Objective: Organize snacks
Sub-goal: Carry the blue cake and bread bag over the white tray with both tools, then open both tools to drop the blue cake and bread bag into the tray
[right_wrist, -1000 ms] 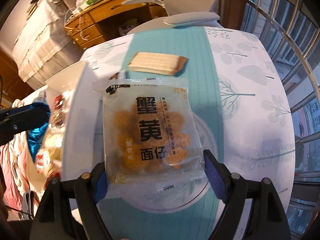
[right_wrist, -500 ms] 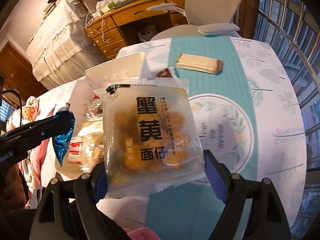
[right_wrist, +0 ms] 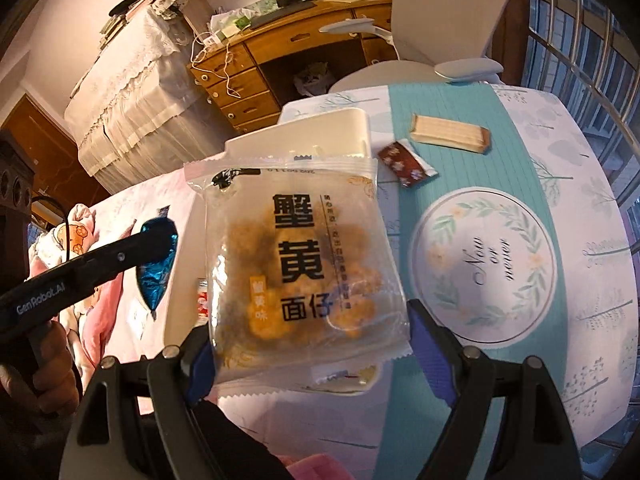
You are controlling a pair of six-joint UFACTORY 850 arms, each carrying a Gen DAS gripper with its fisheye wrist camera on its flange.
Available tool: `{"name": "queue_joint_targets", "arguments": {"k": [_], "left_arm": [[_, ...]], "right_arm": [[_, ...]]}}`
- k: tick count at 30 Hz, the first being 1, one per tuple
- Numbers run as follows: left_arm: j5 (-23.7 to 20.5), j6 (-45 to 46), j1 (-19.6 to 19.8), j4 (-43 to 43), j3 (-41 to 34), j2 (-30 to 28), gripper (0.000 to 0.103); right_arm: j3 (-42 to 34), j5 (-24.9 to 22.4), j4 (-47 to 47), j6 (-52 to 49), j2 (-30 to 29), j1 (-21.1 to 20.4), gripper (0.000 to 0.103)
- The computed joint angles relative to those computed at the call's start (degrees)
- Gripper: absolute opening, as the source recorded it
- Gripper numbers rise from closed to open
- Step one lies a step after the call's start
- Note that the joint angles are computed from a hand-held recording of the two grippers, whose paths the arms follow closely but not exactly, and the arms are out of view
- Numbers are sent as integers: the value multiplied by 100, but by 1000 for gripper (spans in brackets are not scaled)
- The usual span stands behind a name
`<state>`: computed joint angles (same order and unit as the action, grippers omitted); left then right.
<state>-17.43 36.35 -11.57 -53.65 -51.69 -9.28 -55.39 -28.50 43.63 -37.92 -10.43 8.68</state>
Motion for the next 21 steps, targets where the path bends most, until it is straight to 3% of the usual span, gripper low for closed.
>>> {"name": "queue_joint_targets", "arguments": {"k": [2, 4, 6, 7, 21], "left_arm": [[-41, 129, 63, -41, -17, -4, 24], [-61, 134, 111, 19, -34, -4, 31], [-169, -138, 142, 333, -111, -59, 69], [-194, -172, 147, 380, -115, -61, 73], [-603, -887, 70, 1257, -346, -289, 79]], "right_arm": [[1, 83, 22, 30, 34, 104, 84], [-5, 157, 73, 26, 53, 191, 85], [-23, 199, -8, 155, 35, 267, 87], [-29, 224, -80, 249, 34, 295, 87], [169, 270, -209, 676, 126, 273, 87]]}}
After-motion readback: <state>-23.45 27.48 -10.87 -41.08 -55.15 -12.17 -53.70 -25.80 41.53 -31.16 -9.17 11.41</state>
